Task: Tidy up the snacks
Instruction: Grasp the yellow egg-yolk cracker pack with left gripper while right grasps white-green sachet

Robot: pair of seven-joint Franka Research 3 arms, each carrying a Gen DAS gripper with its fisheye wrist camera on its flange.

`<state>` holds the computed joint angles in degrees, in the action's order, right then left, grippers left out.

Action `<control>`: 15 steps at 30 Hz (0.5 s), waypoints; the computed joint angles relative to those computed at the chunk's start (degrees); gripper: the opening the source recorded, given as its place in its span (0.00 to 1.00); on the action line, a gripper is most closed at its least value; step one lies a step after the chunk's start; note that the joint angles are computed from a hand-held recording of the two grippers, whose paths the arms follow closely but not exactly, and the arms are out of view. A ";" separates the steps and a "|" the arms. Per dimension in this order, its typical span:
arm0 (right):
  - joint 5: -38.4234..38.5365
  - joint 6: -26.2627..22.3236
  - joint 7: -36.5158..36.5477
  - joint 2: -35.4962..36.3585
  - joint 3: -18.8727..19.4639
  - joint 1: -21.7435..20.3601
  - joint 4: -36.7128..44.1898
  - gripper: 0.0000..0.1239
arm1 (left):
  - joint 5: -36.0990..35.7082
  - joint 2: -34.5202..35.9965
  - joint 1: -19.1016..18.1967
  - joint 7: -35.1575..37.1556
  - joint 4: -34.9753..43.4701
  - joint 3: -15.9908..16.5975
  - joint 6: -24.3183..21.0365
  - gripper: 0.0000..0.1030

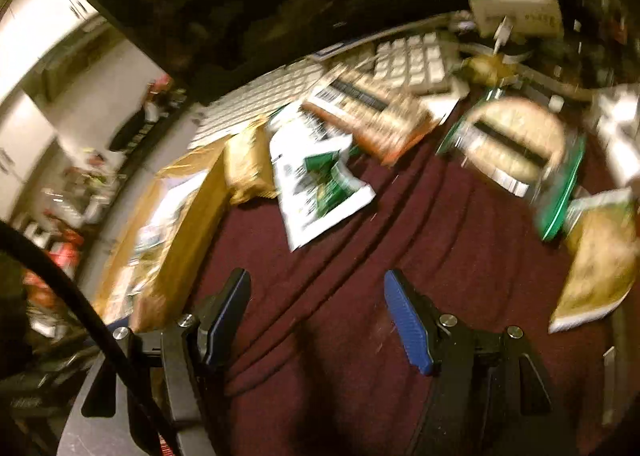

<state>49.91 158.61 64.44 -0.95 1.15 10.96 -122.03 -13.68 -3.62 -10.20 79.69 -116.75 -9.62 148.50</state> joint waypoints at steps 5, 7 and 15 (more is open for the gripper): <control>-15.75 -0.63 12.77 5.48 -0.24 -0.65 7.99 0.49 | -5.64 -2.11 -0.31 3.71 -2.12 0.91 1.55 0.67; -19.93 -1.50 15.67 8.13 -0.36 -0.72 11.18 0.41 | -6.81 -2.24 -0.51 4.49 -2.38 1.19 2.18 0.67; -17.87 0.01 13.50 12.05 2.33 -2.81 13.07 0.26 | -8.25 -1.94 -0.81 6.54 -2.55 1.37 2.09 0.67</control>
<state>32.04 158.62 77.94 11.10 3.48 8.15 -108.96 -21.93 -5.56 -11.00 86.22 -119.30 -8.25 150.58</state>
